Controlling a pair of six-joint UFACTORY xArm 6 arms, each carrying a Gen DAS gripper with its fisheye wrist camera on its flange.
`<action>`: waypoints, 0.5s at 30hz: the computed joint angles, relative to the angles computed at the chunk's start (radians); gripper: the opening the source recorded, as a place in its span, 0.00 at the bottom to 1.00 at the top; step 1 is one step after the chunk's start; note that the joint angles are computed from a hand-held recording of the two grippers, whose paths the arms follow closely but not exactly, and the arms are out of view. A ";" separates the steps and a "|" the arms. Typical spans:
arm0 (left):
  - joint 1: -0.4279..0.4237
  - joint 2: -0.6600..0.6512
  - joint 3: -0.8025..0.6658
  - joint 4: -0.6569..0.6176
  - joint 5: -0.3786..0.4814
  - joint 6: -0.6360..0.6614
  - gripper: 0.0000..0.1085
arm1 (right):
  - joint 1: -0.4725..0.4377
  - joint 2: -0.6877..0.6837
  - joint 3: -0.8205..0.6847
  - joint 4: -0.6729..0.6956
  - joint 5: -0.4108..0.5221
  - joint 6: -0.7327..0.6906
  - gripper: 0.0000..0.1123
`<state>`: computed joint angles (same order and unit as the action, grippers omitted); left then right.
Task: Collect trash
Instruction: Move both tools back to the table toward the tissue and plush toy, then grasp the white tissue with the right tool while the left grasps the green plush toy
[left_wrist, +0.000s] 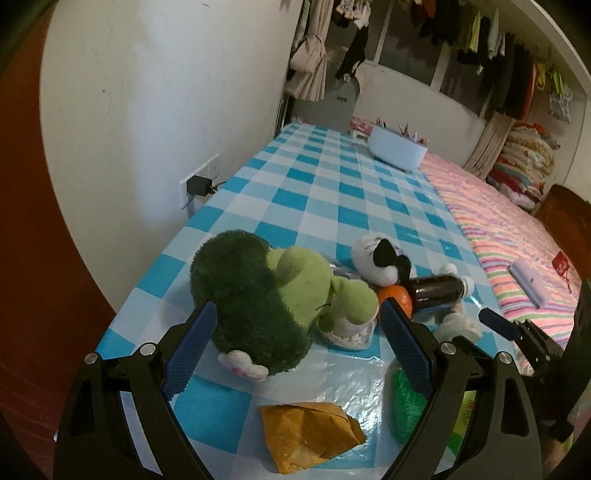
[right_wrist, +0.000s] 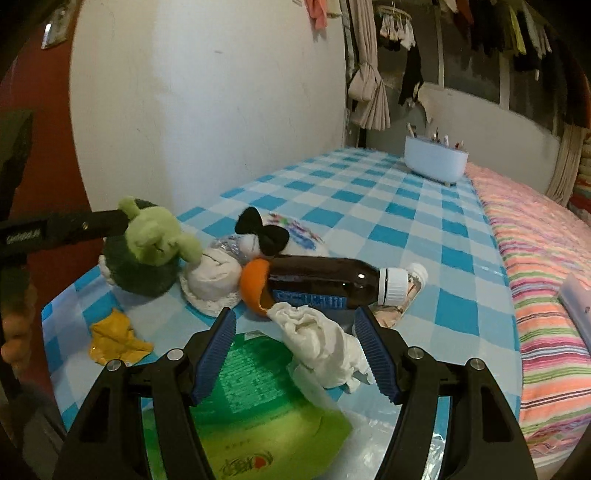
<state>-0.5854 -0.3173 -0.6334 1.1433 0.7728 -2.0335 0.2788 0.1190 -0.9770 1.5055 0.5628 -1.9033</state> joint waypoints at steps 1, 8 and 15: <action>0.004 0.008 -0.003 -0.001 -0.005 0.005 0.82 | 0.007 0.015 -0.013 -0.019 -0.018 0.026 0.58; 0.043 0.052 -0.016 0.002 -0.014 0.010 0.85 | -0.003 0.072 -0.067 -0.144 0.023 0.178 0.20; 0.042 0.049 -0.012 0.020 0.020 -0.019 0.57 | -0.025 0.041 -0.044 -0.072 0.071 0.124 0.15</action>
